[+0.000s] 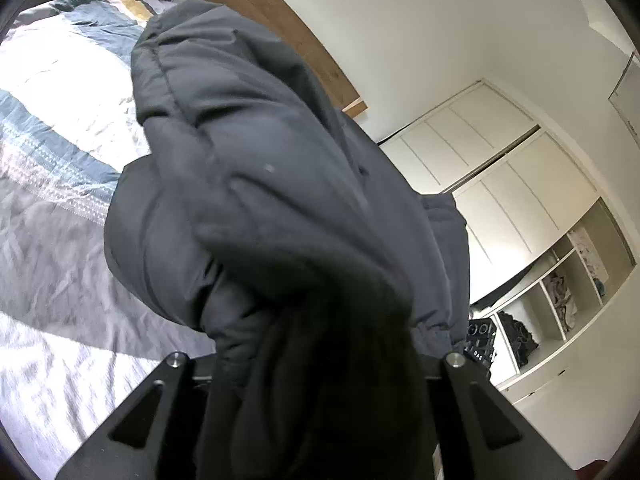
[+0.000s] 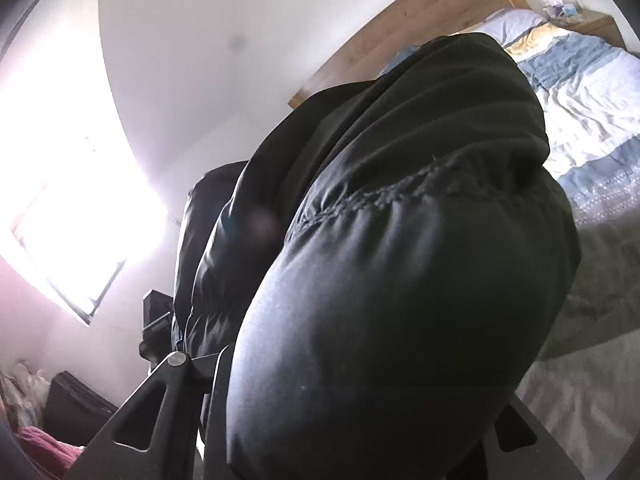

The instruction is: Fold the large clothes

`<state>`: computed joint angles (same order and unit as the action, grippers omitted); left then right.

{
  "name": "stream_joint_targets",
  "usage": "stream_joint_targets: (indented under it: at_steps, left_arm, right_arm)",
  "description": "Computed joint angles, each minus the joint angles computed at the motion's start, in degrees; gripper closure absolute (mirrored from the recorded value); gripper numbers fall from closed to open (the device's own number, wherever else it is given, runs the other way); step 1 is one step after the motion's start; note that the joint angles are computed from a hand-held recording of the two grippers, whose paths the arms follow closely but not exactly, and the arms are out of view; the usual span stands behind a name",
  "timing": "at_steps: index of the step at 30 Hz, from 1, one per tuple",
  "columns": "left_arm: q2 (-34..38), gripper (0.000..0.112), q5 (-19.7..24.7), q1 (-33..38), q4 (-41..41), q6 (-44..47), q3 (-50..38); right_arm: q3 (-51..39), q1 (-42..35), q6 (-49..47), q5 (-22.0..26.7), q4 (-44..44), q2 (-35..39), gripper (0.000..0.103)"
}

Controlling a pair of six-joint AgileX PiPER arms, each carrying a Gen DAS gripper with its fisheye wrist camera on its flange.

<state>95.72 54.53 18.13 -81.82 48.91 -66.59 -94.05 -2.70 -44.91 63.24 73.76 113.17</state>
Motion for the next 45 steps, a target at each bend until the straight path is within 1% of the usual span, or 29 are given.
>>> stream_joint_targets:
  at_steps: [2, 4, 6, 7, 9, 10, 12, 13, 14, 15, 16, 17, 18, 19, 20, 22, 23, 24, 26, 28, 30, 31, 34, 35, 38, 40, 41, 44, 45]
  left_arm:
    - [-1.5, 0.093, 0.0, 0.6, -1.1, 2.2, 3.8]
    - [-0.5, 0.093, -2.3, -1.3, -1.6, 2.6, 5.5]
    - [0.0, 0.093, -5.0, -2.3, 0.1, 3.1, 8.2]
    - [0.8, 0.093, -6.3, -2.8, 1.7, 2.0, 8.2]
    - [3.1, 0.093, -9.7, -3.8, 5.3, 0.6, 7.8]
    - [3.9, 0.092, -10.5, -3.7, 6.2, 0.2, 7.8]
    - [5.3, 0.087, -10.2, -2.2, 8.2, -1.0, 7.6]
    - [5.1, 0.081, -10.2, -1.5, 10.3, -3.2, 7.4]
    - [2.6, 0.078, -8.6, -0.8, 14.2, -7.6, 7.7]
    - [2.4, 0.072, -8.2, 0.0, 16.6, -9.8, 7.7]
    - [1.5, 0.066, -7.4, 0.5, 18.6, -11.9, 7.6]
    - [1.2, 0.064, -6.5, 1.5, 19.6, -12.5, 7.9]
    - [1.0, 0.059, -5.6, 2.3, 20.1, -12.9, 7.7]
    - [0.6, 0.057, -4.1, 4.2, 20.5, -12.3, 7.9]
    - [0.3, 0.056, -3.2, 5.4, 21.0, -12.3, 8.0]
    - [0.5, 0.053, -1.5, 7.8, 21.7, -12.3, 7.6]
    - [0.7, 0.052, -1.0, 9.1, 22.6, -12.7, 7.0]
    - [-0.9, 0.051, -0.7, 10.7, 23.8, -13.1, 7.7]
    - [-3.8, 0.050, 0.5, 14.1, 25.2, -14.1, 8.2]
    - [-8.3, 0.050, -0.2, 18.4, 28.2, -17.1, 8.8]
    - [-11.9, 0.049, 1.1, 21.6, 30.8, -19.0, 8.6]
    - [-13.9, 0.049, 2.3, 23.2, 31.5, -19.3, 8.8]
    - [-21.5, 0.049, 3.3, 23.9, 35.7, -20.6, 10.7]
    - [-24.1, 0.049, 3.2, 23.0, 37.6, -21.9, 11.3]
    - [-31.6, 0.049, 0.3, 14.9, 45.4, -32.1, 12.6]
    - [-36.9, 0.049, -2.0, 5.9, 54.4, -43.4, 13.4]
    - [-39.9, 0.049, -1.6, 1.5, 59.5, -49.1, 13.4]
    - [-45.1, 0.049, -2.3, -13.2, 74.2, -66.3, 14.9]
    - [-46.5, 0.049, -1.7, -18.0, 79.1, -72.0, 15.5]
  right_arm:
    - [2.1, 0.4, -1.1, -0.6, 1.2, -0.3, 0.076]
    - [2.0, -0.5, -1.3, -0.3, 0.7, 1.5, 0.076]
    - [3.1, 0.1, -0.9, -2.1, -0.6, 3.3, 0.076]
    - [3.9, 0.1, -0.8, -2.5, -1.1, 3.7, 0.075]
    - [3.6, 1.4, 1.6, -5.8, -4.5, 6.3, 0.075]
    - [3.5, 0.7, 1.6, -5.7, -5.3, 7.1, 0.075]
    - [3.3, 0.5, 2.3, -7.0, -6.0, 8.5, 0.072]
    - [3.7, 0.3, 2.7, -7.3, -5.9, 8.9, 0.069]
    - [3.2, 0.3, 3.7, -7.9, -7.2, 9.2, 0.063]
    - [4.1, -0.7, 3.8, -8.2, -9.0, 8.4, 0.059]
    - [7.4, -0.8, 4.3, -8.8, -10.7, 5.5, 0.048]
    - [8.3, -0.5, 5.1, -10.6, -11.7, 4.9, 0.038]
    - [9.7, -0.7, 5.2, -11.3, -12.3, 4.2, 0.032]
    - [11.2, -1.5, 6.1, -10.7, -14.2, 2.9, 0.023]
    - [10.4, -2.6, 6.6, -11.7, -14.2, 3.6, 0.019]
    - [6.2, -4.6, 9.0, -11.1, -16.5, 6.2, 0.012]
    - [7.3, -6.2, 8.6, -11.5, -17.0, 5.5, 0.007]
    - [8.0, -6.9, 8.9, -12.1, -17.3, 4.8, 0.005]
    - [11.7, -7.7, 9.5, -15.4, -17.7, 1.4, 0.001]
    - [13.2, -11.3, 10.7, -14.1, -20.3, -2.3, 0.001]
    - [10.9, -12.3, 15.6, -13.7, -25.1, -5.4, 0.001]
    - [11.5, -12.5, 16.2, -13.6, -26.3, -6.9, 0.001]
    - [17.4, -15.4, 11.1, -13.4, -24.9, -12.8, 0.001]
    - [18.4, -15.5, 10.8, -13.3, -25.2, -14.6, 0.001]
    - [23.6, -14.1, 10.3, -14.5, -26.1, -22.0, 0.001]
    - [27.3, -13.0, 11.4, -14.6, -27.4, -27.7, 0.001]
    - [28.5, -12.8, 11.8, -14.4, -27.6, -29.9, 0.001]
    - [33.4, -11.3, 14.0, -14.3, -29.8, -37.8, 0.001]
    - [34.7, -11.0, 14.9, -14.1, -30.6, -40.4, 0.001]
